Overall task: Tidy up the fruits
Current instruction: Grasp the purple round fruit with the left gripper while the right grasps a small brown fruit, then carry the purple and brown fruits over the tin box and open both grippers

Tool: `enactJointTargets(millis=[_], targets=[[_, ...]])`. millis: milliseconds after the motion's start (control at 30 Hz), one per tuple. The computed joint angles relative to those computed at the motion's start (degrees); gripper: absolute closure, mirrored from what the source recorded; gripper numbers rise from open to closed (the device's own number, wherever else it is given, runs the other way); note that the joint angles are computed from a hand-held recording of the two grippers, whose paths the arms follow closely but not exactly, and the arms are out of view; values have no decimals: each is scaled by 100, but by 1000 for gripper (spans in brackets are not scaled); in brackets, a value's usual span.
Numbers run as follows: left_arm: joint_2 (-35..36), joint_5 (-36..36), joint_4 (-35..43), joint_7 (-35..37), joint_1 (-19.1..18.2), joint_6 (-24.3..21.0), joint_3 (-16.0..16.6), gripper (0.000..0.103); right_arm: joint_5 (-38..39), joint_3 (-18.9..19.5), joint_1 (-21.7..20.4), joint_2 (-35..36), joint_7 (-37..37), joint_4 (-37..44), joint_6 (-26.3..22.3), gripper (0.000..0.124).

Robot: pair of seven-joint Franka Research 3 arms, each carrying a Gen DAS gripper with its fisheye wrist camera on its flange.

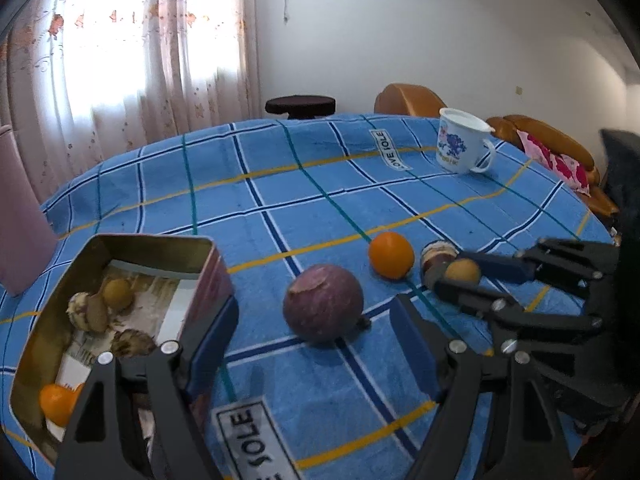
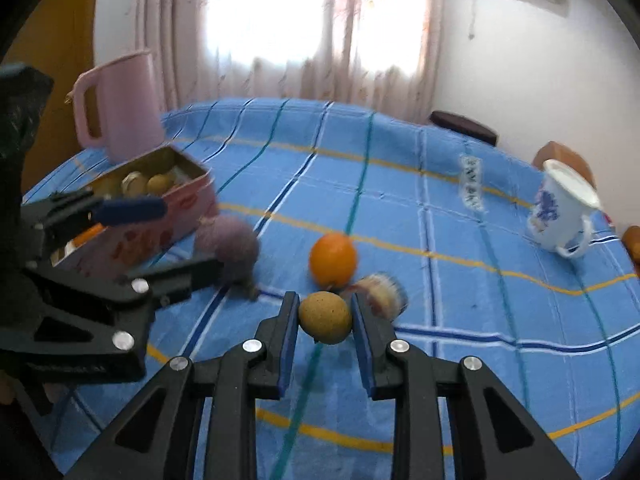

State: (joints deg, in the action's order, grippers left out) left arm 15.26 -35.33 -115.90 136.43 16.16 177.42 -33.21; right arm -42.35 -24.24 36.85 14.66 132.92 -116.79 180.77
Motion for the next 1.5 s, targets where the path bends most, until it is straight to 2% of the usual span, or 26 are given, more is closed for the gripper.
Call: enactJointTargets(millis=[67,133,200,267,333,433,533,600,733,800,867,1033,1167,1300,1400,1500], targets=[[86,434,146,-438,-384,-161,436,24,-266,-367,289,44,358,52,42,96],[172,735,262,-751,-572,-308,659,31,-267,-368,258,83,392,79,119,96],[246,1035,365,-1048,-736,-444,846,39,-36,-178,84,83,169,57,134,96],[297,1273,424,-1192,-813,-567,924,41,42,-339,223,103,133,46,226,96],[362,1513,541,-1456,-938,-785,1078,45,276,-202,129,99,-148,24,221,96],[405,1581,591,-1544,-895,-784,1050,50,599,-54,24,94,-505,-14,263,96],[395,1489,563,-1463,-756,-776,906,51,686,-425,366,107,-537,-100,471,96],[370,1356,508,-1325,-638,-710,764,51,677,-1072,960,164,-419,-156,611,96],[277,972,280,-933,-315,-289,345,51,886,-1947,1787,289,-465,-272,903,96],[236,747,131,-671,-23,32,-28,51,1076,-2415,2235,369,-544,-368,1098,96],[250,636,15,-461,384,292,-515,51,1285,-2689,2510,433,-668,-435,1237,96],[289,783,-214,-481,990,806,-1213,51,1798,-3075,2938,539,-1041,-584,1507,96],[384,1025,-373,-590,1571,1128,-1822,51,2189,-3198,3108,566,-1340,-704,1730,96],[417,1327,-542,-824,1899,1435,-2143,51,2542,-3204,3177,554,-1632,-792,1864,96],[425,1578,-650,-1022,2029,1636,-2260,51,2801,-3196,3216,538,-1867,-865,1995,96],[405,1791,-722,-1236,2036,1790,-2243,51,3046,-3153,3227,511,-2101,-931,2102,96]])
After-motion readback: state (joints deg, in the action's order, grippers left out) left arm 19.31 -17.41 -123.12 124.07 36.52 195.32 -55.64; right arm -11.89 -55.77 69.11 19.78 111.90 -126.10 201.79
